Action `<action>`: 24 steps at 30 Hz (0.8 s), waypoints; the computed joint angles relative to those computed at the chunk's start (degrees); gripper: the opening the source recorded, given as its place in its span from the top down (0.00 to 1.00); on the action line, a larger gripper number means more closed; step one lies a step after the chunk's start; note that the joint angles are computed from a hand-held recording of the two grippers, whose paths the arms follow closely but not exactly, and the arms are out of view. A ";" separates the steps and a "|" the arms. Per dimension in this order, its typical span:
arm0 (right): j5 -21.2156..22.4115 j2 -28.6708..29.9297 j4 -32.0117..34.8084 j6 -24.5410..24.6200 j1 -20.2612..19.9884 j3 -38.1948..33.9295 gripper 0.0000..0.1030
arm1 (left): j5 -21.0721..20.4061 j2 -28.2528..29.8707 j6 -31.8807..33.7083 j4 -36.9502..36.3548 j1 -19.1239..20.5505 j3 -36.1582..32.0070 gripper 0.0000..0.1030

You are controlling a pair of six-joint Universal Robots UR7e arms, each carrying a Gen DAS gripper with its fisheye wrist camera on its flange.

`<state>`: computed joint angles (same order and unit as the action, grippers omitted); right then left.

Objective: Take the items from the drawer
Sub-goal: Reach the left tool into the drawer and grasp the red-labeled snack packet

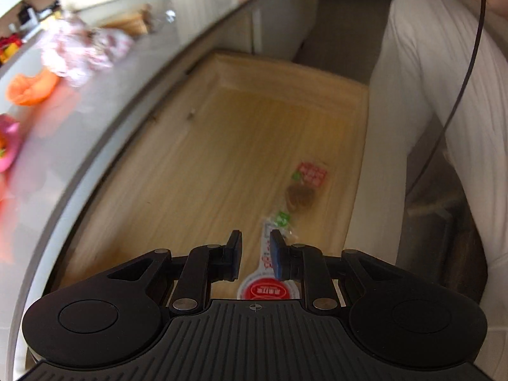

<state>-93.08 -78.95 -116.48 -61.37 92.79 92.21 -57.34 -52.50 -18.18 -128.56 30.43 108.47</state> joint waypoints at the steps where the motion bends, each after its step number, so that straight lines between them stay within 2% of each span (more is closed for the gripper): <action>1: -1.75 -0.25 -0.48 -0.02 -0.98 0.80 0.20 | -0.85 1.50 1.15 2.92 0.75 -2.06 0.82; 5: -4.77 -0.33 -1.95 1.44 -4.28 2.28 0.20 | -4.32 6.64 5.66 7.22 3.57 -8.52 0.80; 12: -3.92 1.64 0.23 8.20 -7.39 -1.25 0.19 | -8.23 16.02 11.18 10.84 7.01 -19.38 0.80; 17: -2.89 2.38 2.18 10.53 -8.48 -3.57 0.18 | -12.30 20.76 15.68 18.57 9.34 -26.70 0.72; 22: -1.72 2.63 3.06 11.52 -9.01 -4.78 0.17 | -7.14 22.23 16.34 18.35 8.30 -27.65 0.60; 23: -1.48 2.68 3.15 11.66 -9.06 -4.95 0.17 | -5.53 22.38 15.62 18.38 8.12 -27.60 0.59; 24: -1.23 2.71 3.33 11.75 -9.13 -5.10 0.17 | -1.90 22.70 14.60 18.43 7.61 -27.17 0.59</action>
